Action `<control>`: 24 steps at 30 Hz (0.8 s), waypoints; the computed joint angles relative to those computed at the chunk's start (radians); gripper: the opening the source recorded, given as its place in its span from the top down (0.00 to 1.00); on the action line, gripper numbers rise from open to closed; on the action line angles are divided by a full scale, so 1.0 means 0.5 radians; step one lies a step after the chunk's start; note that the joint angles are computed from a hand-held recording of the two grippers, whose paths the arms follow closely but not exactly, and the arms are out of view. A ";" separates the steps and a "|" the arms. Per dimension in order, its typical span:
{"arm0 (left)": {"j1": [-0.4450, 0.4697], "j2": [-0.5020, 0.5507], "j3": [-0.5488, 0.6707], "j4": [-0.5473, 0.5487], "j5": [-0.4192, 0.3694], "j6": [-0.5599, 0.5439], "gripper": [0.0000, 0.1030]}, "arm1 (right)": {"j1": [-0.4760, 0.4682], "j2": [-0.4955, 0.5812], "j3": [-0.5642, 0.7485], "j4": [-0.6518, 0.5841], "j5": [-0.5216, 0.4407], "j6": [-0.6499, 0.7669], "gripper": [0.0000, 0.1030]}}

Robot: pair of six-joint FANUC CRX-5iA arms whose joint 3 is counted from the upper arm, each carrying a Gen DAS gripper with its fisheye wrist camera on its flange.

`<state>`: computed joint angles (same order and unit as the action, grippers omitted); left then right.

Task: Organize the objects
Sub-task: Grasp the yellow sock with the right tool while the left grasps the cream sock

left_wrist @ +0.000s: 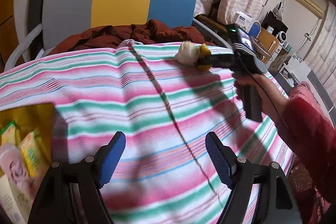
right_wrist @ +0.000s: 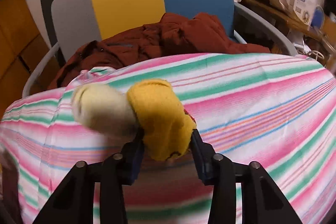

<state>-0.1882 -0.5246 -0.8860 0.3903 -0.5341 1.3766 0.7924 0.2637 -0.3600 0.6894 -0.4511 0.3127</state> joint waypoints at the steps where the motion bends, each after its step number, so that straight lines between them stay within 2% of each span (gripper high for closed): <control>1: -0.014 0.053 0.023 0.022 0.026 -0.013 0.23 | 0.007 -0.036 -0.024 -0.047 0.005 0.010 0.59; 3: -0.051 0.196 0.075 0.118 0.093 -0.104 0.23 | 0.024 -0.106 -0.074 -0.096 -0.021 0.027 0.59; 6: -0.122 0.385 0.186 0.137 0.171 -0.157 0.23 | 0.058 -0.191 -0.160 -0.028 -0.132 -0.010 0.59; 9: -0.192 0.600 0.359 0.033 0.221 -0.094 0.23 | 0.073 -0.266 -0.263 0.071 -0.186 -0.096 0.59; 12: -0.253 0.817 0.563 -0.114 0.237 0.009 0.23 | 0.066 -0.342 -0.391 0.188 -0.161 -0.242 0.59; 14: -0.302 0.956 0.748 -0.358 0.208 0.175 0.23 | 0.033 -0.372 -0.476 0.266 -0.076 -0.390 0.59; 17: -0.392 1.151 1.030 -0.739 0.123 0.399 0.23 | 0.001 -0.379 -0.479 0.122 -0.004 -0.392 0.59; 24: -0.452 1.457 1.386 -0.999 -0.015 0.590 0.23 | -0.044 -0.385 -0.488 0.067 0.078 -0.331 0.59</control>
